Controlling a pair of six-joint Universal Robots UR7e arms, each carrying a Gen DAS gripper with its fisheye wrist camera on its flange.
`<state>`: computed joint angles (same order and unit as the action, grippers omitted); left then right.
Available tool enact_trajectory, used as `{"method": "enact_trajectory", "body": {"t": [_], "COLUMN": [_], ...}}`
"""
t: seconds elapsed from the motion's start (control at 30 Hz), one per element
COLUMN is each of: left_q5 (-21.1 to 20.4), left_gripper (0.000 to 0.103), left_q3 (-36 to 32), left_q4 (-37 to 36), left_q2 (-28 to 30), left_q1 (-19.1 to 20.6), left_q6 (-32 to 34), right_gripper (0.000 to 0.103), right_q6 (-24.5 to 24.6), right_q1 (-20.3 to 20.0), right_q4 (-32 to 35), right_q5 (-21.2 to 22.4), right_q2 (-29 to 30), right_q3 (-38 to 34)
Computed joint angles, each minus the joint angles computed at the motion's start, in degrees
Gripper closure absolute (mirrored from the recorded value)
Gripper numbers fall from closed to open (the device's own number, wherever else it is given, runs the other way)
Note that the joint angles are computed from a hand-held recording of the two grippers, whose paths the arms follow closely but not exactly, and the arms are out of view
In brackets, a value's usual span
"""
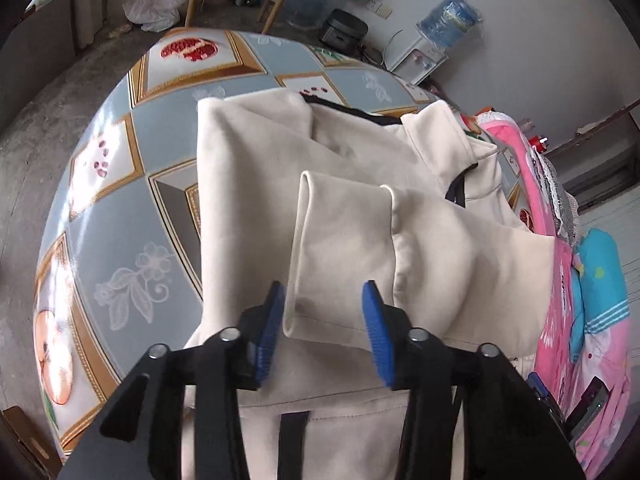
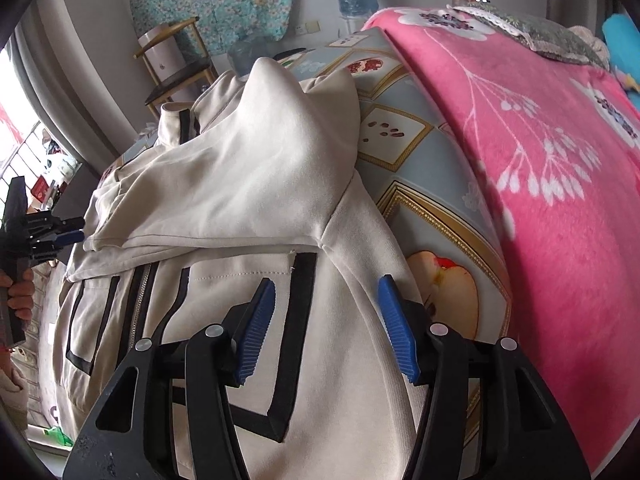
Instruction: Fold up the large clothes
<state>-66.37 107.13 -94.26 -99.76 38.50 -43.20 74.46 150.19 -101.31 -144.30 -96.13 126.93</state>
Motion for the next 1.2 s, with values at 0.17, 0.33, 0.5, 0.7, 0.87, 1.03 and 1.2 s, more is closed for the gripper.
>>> {"method": "enact_trajectory", "body": {"t": [0.17,0.33,0.5,0.7,0.87,1.03,1.2], "left_q5": [-1.1,-0.9,1.9,9.2,13.6,11.5,13.2], "left_gripper": [0.052,0.058,0.093,0.098,0.098,0.098,0.098], "left_q3": [-1.2,-1.6,-1.2,-0.1,-0.6,2.5,5.5], "left_q4": [1.8,2.7,5.0,3.3,7.1,8.6,9.0], "left_q2": [2.3,2.4,2.3,-2.2,-6.1,-7.1,-8.7], "left_q1": [1.4,1.3,0.1,-6.1,-9.8,-6.7,-7.6], "left_q6": [-2.3,-4.3,-4.0,-0.6,-2.3,-2.5,-3.8], "right_gripper": [0.048,0.048,0.048,0.048,0.048,0.047,0.047], "right_q6": [-1.4,-3.3,-4.0,-1.8,-7.5,-21.7,-29.9], "right_q1": [-0.1,-0.5,-0.6,0.6,0.6,-8.4,-22.1], "right_q4": [-1.9,-4.6,-6.0,-1.5,-6.9,-24.6,-33.2], "right_q5": [0.2,0.2,0.1,-0.8,-0.8,4.6,10.4], "right_q2": [0.7,1.2,0.8,0.2,-3.5,-6.5,-4.7], "right_q3": [0.0,0.4,0.9,-0.7,-1.1,-0.2,-2.2]}}
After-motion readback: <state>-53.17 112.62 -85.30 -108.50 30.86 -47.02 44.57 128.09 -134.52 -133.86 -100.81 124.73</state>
